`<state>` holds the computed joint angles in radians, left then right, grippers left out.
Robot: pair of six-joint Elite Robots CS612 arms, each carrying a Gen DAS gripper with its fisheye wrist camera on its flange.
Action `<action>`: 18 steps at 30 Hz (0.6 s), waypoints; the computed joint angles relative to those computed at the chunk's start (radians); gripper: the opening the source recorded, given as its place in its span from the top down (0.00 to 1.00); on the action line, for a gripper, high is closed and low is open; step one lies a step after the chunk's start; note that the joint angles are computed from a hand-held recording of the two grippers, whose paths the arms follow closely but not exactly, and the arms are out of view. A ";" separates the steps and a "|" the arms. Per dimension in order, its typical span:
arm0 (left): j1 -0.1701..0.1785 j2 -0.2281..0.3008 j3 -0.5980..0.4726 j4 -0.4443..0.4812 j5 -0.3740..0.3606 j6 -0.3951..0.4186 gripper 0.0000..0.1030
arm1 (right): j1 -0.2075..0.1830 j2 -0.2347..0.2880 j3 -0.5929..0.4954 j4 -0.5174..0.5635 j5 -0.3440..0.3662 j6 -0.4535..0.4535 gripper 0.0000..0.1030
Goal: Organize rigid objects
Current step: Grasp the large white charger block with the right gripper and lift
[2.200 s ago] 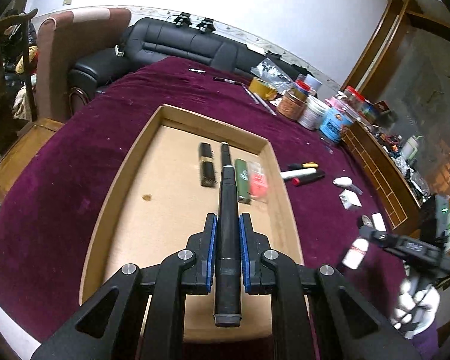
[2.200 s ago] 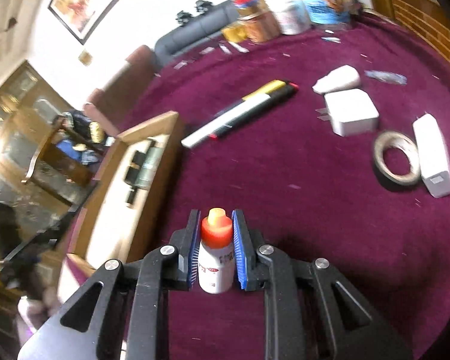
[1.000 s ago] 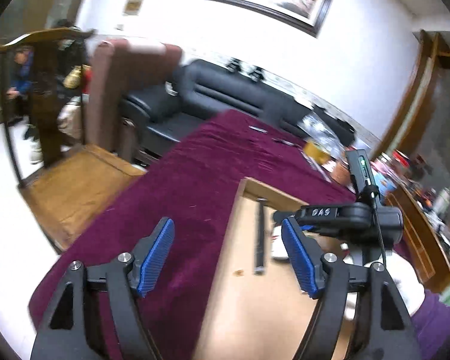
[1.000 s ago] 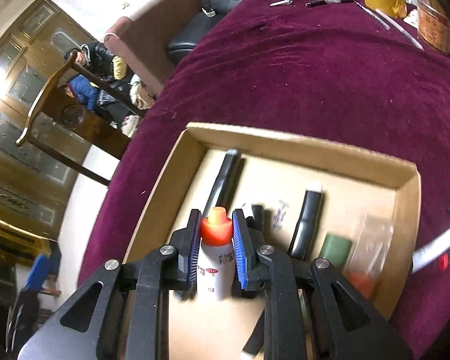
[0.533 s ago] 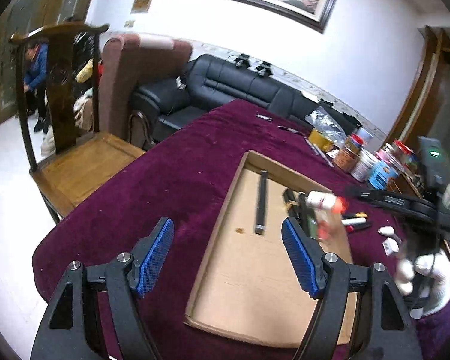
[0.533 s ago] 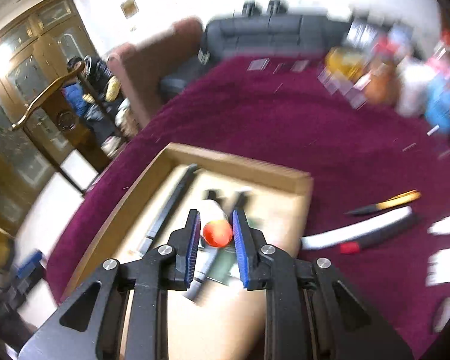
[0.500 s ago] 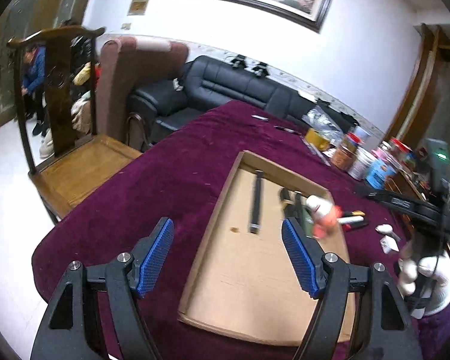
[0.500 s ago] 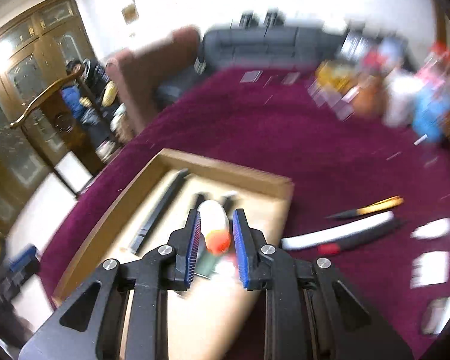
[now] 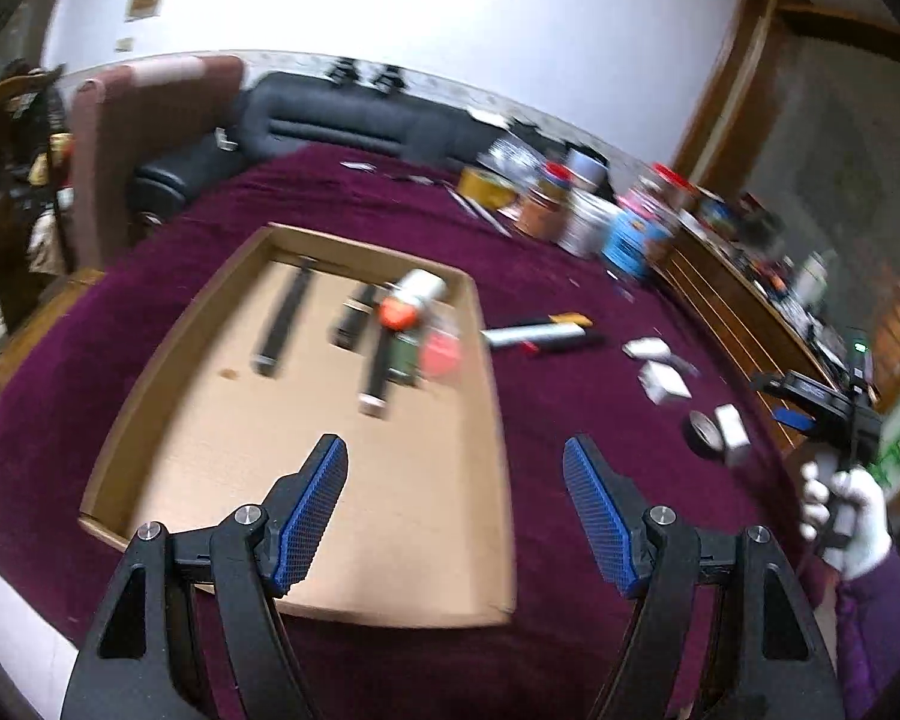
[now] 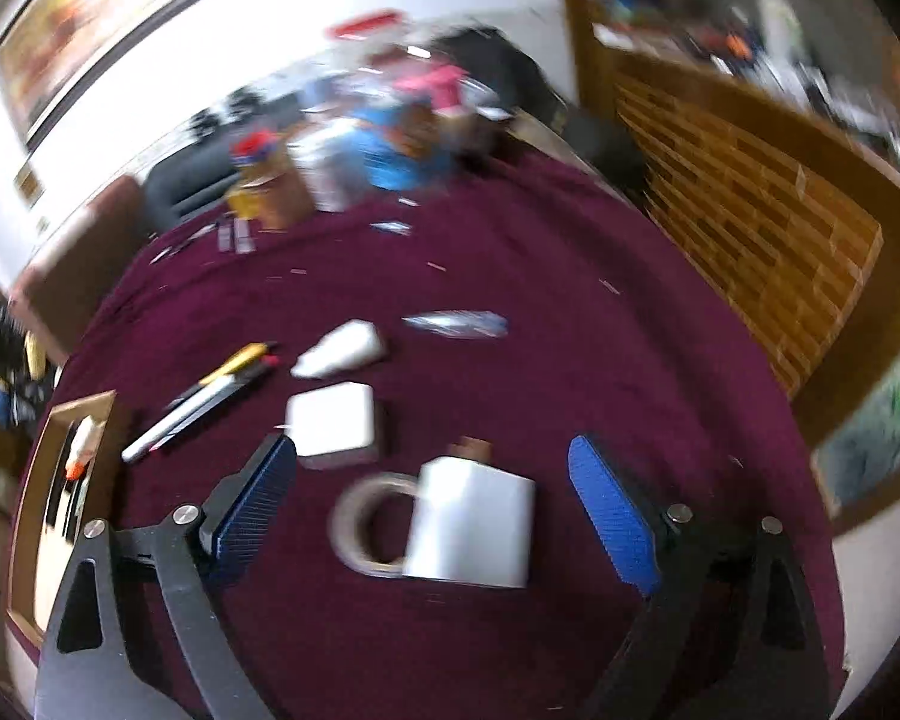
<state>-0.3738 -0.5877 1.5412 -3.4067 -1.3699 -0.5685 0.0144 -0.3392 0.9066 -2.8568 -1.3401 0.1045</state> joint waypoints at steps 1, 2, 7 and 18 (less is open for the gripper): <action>-0.005 0.000 -0.004 0.006 -0.011 0.010 0.33 | -0.006 0.005 -0.004 0.010 0.004 0.014 0.13; -0.008 0.000 -0.008 0.013 -0.016 0.018 0.33 | -0.011 0.006 -0.003 0.012 0.009 0.022 0.16; -0.018 -0.005 -0.012 0.046 -0.034 0.024 0.33 | -0.010 0.032 -0.040 0.078 0.027 -0.002 0.27; -0.021 0.003 -0.032 0.098 -0.065 0.027 0.33 | -0.007 0.007 0.019 0.140 -0.006 -0.076 0.54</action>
